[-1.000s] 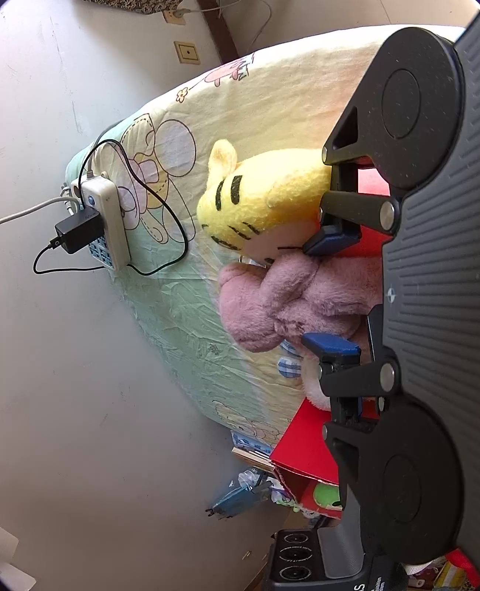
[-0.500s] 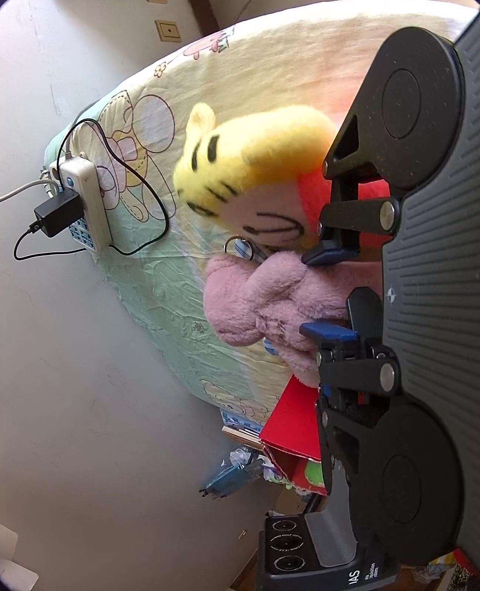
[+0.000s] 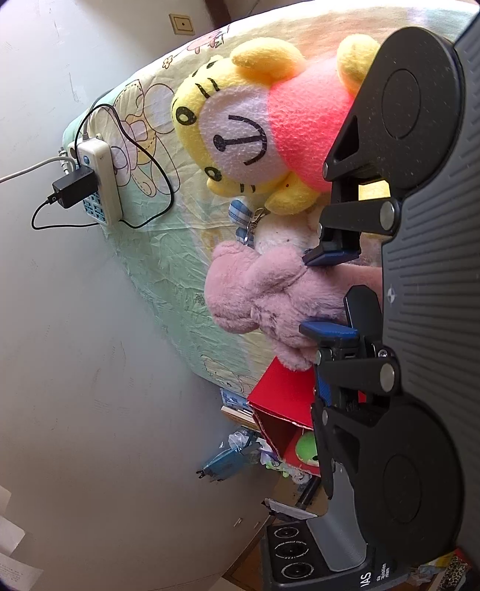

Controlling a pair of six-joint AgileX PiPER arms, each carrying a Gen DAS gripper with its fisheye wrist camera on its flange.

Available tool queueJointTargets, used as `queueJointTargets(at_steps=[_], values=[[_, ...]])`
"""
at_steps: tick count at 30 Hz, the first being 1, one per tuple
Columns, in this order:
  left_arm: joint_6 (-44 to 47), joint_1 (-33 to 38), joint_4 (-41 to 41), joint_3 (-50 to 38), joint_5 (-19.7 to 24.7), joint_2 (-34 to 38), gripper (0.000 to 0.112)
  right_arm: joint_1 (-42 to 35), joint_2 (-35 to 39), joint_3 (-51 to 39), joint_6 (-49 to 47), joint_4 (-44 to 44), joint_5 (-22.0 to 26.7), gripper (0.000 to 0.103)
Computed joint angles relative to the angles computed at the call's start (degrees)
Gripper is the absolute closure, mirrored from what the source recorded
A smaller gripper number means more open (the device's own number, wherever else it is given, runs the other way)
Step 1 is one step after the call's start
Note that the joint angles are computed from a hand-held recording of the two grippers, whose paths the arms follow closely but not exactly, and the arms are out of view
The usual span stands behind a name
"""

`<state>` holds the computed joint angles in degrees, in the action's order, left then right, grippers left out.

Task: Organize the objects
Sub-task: 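Lift the mauve teddy bear and carry it to the red box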

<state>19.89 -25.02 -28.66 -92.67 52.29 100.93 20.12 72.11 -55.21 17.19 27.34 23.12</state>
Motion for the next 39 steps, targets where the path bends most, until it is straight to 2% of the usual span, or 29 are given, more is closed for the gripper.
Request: queueJointTargets(at_steps=[14, 18, 24, 28, 33, 39], values=[[0.8, 0.3, 1.4, 10.6, -4.5, -12.0, 0.036, 13.2, -4.8, -0.6, 33.9, -33.6, -1.4, 0.068], [0.7, 1.5, 1.4, 13.5, -5.4, -15.5, 0.036, 16.8, -4.6, -1.6, 40.6, -40.7, -1.3, 0.068], [2.7, 5.6, 0.4, 16.9, -5.7, -20.0, 0.037, 20.3, -1.1, -4.6, 44.9, -45.7, -2.9, 0.068], [8.1, 10.9, -3.0, 17.5, -3.3, -21.5, 0.037, 23.6, 2.9, -8.3, 52.6, -53.4, -2.5, 0.068], [18.2, 20.5, -9.7, 16.1, 2.2, -21.3, 0.037, 28.5, 9.6, -15.5, 64.7, -65.1, 0.2, 0.068], [28.9, 33.4, -15.6, 13.2, 9.6, -19.0, 0.037, 31.4, 20.8, -28.6, 65.6, -66.6, 3.0, 0.068]])
